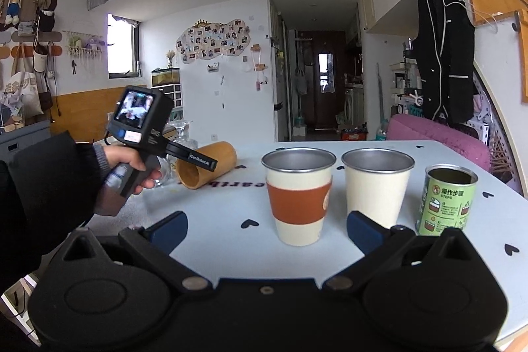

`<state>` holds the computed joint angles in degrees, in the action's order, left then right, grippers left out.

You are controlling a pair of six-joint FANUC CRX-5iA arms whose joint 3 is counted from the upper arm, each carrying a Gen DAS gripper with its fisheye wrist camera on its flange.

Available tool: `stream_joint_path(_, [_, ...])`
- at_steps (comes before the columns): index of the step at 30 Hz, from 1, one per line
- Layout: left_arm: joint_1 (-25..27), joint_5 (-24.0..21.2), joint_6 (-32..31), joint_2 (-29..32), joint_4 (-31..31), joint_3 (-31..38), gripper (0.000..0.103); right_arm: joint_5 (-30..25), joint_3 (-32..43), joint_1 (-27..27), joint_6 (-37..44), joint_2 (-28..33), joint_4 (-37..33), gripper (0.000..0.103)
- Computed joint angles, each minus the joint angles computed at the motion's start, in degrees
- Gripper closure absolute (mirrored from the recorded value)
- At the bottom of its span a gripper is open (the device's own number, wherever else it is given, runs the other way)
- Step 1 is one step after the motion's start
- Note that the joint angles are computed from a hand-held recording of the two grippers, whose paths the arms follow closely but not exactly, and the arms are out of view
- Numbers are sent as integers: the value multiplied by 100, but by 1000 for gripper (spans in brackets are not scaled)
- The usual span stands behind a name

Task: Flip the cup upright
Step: 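Move the left tool to the open end of the lying wooden cup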

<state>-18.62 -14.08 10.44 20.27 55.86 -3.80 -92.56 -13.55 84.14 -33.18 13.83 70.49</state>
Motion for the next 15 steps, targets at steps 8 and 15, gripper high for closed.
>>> stream_joint_path(8, [36, 116, 664, -94, -616, -58, 31, 45, 27, -3, 51, 16, 20, 0])
stream_joint_path(15, [-198, 421, -895, -762, 1080, -1154, 31, 70, -48, -4, 21, -65, 78, 0])
